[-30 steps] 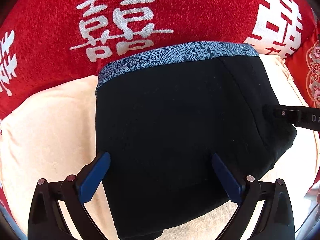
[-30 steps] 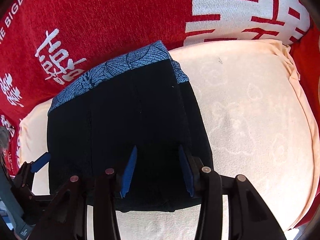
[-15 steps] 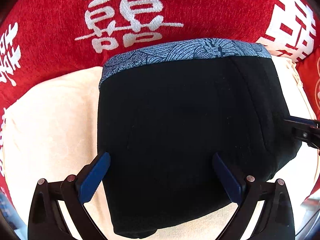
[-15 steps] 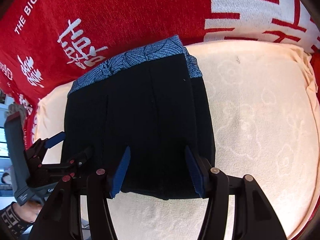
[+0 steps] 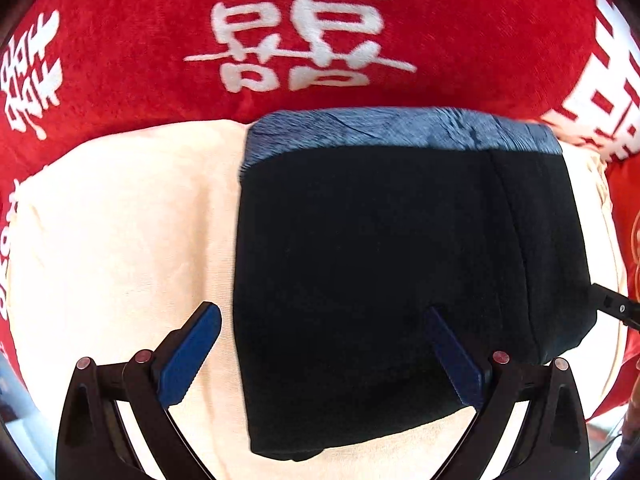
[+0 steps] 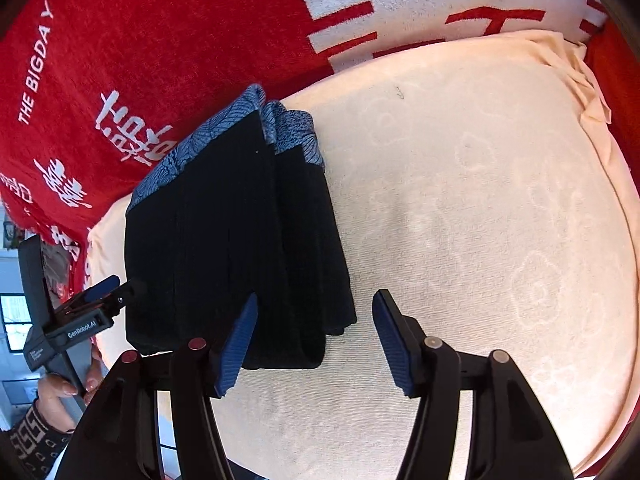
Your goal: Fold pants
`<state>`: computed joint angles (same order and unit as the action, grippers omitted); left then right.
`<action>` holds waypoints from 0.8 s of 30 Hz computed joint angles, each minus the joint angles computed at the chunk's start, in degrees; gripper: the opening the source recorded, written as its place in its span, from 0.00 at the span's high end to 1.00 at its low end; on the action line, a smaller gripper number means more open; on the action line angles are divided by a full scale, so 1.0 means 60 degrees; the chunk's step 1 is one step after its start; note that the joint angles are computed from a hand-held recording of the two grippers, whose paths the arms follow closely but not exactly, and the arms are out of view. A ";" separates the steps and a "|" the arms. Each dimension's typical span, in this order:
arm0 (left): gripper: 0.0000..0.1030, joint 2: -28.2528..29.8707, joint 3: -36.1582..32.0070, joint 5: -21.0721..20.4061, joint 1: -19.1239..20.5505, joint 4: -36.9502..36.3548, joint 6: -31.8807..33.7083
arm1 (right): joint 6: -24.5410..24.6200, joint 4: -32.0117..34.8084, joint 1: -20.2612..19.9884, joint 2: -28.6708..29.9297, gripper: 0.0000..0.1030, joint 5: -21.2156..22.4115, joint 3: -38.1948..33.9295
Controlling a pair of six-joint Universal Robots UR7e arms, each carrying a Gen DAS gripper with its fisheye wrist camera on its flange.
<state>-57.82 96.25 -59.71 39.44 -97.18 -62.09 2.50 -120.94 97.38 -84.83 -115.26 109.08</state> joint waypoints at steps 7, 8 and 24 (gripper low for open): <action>0.01 -0.0128 -0.0178 0.0117 0.0189 0.0397 0.0021 | -0.0169 0.0215 -0.0235 0.0207 0.32 0.0549 -0.0365; 0.01 -0.0153 -0.0189 0.0130 0.0190 0.0424 0.0017 | -0.0181 0.0222 -0.0235 0.0248 0.31 0.0600 -0.0398; 0.01 -0.0220 -0.0092 0.0073 0.0222 0.0374 -0.0126 | -0.0214 0.0343 -0.0175 0.0532 0.24 0.0701 -0.0582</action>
<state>-59.14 95.70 -59.27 40.77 -94.93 -62.85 1.21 -118.88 96.33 -81.64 -111.05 105.58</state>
